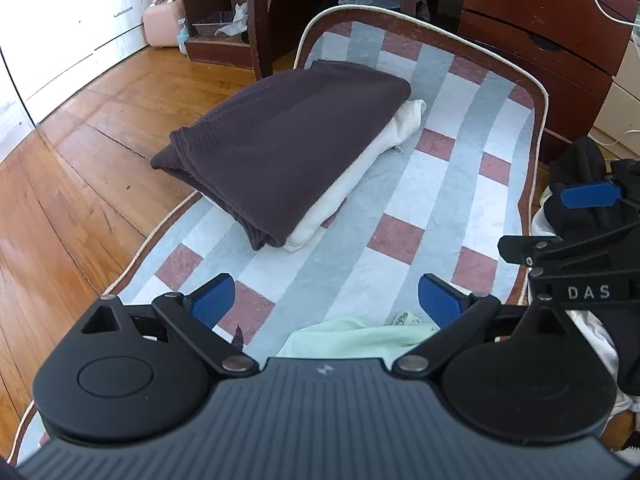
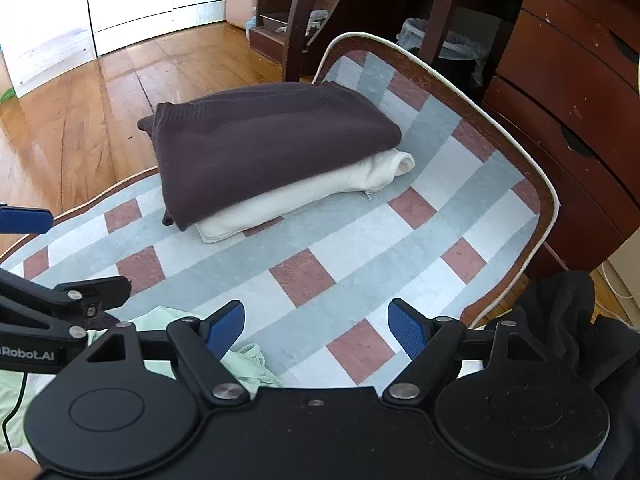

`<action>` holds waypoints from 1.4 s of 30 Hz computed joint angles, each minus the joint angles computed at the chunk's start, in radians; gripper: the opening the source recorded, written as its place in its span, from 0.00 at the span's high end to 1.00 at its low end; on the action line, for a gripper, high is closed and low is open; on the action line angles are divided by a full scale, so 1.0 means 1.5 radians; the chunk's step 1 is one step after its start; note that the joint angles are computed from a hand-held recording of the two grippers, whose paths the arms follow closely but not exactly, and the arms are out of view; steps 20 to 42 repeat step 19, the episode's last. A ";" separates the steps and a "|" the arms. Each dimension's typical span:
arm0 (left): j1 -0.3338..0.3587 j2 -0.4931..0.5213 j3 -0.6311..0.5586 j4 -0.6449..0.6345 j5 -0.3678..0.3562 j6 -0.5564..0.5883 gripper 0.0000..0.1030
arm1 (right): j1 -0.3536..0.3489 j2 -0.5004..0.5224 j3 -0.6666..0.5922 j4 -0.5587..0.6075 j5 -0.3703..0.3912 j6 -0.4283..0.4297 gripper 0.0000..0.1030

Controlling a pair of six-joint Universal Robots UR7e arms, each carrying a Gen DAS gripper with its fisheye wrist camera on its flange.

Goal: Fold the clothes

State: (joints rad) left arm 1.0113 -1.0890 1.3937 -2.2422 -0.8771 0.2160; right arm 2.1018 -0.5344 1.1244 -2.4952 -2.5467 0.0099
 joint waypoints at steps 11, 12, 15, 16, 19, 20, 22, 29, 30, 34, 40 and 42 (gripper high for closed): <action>0.000 -0.003 0.005 -0.005 -0.003 0.010 0.03 | 0.000 0.009 -0.011 -0.003 0.004 -0.022 0.20; 0.000 -0.003 0.004 -0.005 -0.003 0.010 0.03 | 0.000 0.009 -0.011 -0.002 0.005 -0.023 0.20; -0.001 -0.004 0.006 -0.006 0.000 0.012 0.03 | 0.001 0.010 -0.011 0.001 0.005 -0.022 0.20; -0.001 -0.004 0.007 -0.007 0.002 0.013 0.03 | 0.001 0.010 -0.011 -0.001 0.005 -0.026 0.20; -0.002 -0.005 0.008 -0.005 0.003 0.013 0.03 | 0.000 0.013 -0.011 -0.008 0.002 -0.035 0.20; -0.002 -0.005 0.008 -0.005 0.003 0.013 0.03 | 0.000 0.013 -0.011 -0.008 0.002 -0.035 0.20; -0.002 -0.005 0.008 -0.005 0.003 0.013 0.03 | 0.000 0.013 -0.011 -0.008 0.002 -0.035 0.20; -0.002 -0.005 0.008 -0.005 0.003 0.013 0.03 | 0.000 0.013 -0.011 -0.008 0.002 -0.035 0.20; -0.002 -0.005 0.008 -0.005 0.003 0.013 0.03 | 0.000 0.013 -0.011 -0.008 0.002 -0.035 0.20; -0.002 -0.005 0.008 -0.005 0.003 0.013 0.03 | 0.000 0.013 -0.011 -0.008 0.002 -0.035 0.20; -0.002 -0.005 0.008 -0.005 0.003 0.013 0.03 | 0.000 0.013 -0.011 -0.008 0.002 -0.035 0.20; -0.002 -0.005 0.008 -0.005 0.003 0.013 0.03 | 0.000 0.013 -0.011 -0.008 0.002 -0.035 0.20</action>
